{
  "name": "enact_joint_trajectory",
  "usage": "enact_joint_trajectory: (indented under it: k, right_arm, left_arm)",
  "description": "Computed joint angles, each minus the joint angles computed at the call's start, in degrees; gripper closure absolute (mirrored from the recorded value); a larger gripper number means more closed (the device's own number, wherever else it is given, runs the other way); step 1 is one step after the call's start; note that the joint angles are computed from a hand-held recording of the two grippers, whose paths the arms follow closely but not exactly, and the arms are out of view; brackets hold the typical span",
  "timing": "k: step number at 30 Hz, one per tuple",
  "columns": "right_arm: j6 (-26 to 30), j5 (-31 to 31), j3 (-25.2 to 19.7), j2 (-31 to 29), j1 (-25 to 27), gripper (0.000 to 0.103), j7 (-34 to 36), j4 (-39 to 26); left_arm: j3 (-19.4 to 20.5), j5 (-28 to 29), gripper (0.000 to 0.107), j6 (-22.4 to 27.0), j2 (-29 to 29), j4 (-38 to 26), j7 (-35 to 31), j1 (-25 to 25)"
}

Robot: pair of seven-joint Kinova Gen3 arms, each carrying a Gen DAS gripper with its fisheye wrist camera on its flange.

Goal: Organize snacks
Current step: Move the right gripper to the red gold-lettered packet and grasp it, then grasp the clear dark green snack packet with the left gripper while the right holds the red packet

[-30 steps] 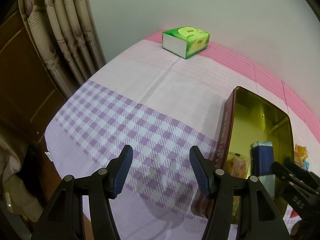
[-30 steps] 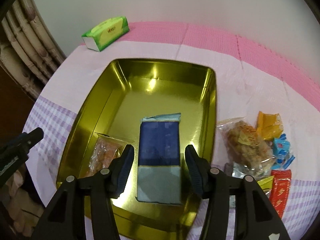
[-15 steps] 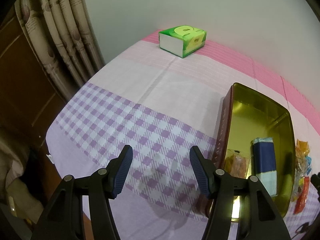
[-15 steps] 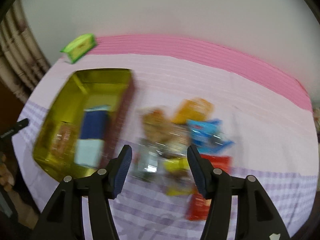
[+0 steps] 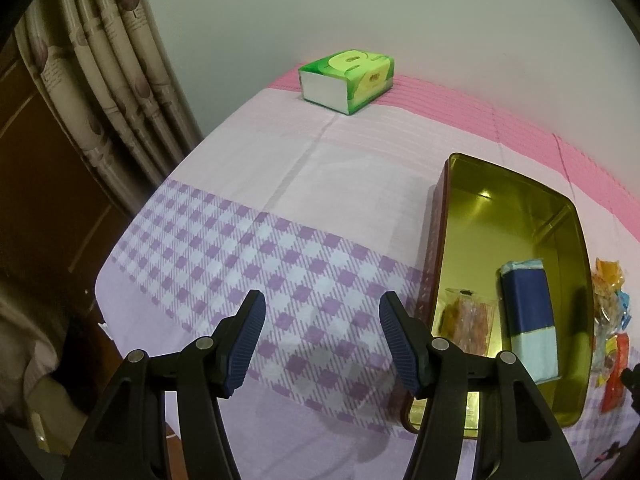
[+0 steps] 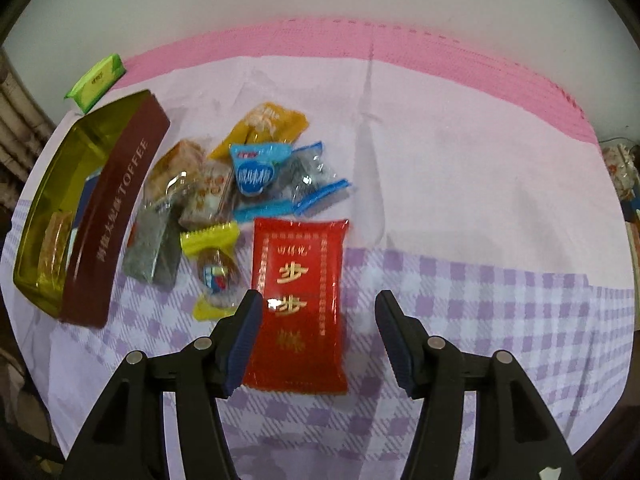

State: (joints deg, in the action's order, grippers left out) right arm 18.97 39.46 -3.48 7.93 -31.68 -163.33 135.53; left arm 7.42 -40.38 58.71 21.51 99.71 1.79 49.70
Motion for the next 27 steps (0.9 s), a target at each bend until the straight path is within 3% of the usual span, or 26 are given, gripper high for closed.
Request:
enact_joint_trajectory:
  k: [11, 15, 18, 27]
  right_arm:
    - [-5.61, -0.03, 3.94, 4.20, -2.74, 0.047, 0.05, -0.69]
    - [-5.00, 3.74, 9.58, 5.68, -9.44, 0.048, -3.51, -1.54]
    - [-3.84, 8.07, 11.32, 6.21, -12.33, 0.057, -7.17, -1.75]
    - [-5.15, 15.00, 11.59, 4.75, -9.44, 0.061, -13.73, 0.89]
  left_arm:
    - [0.70, 0.91, 0.047, -0.41, 1.11, -1.97, -2.57, 0.78]
    - [1.23, 1.54, 0.047, -0.39, 1.93, -4.19, -5.17, 2.25]
    - [1.48, 1.59, 0.047, -0.28, 2.65, -6.38, -7.21, 3.95]
    - [2.14, 6.49, 0.047, -3.19, 6.53, -14.82, -18.39, 6.46]
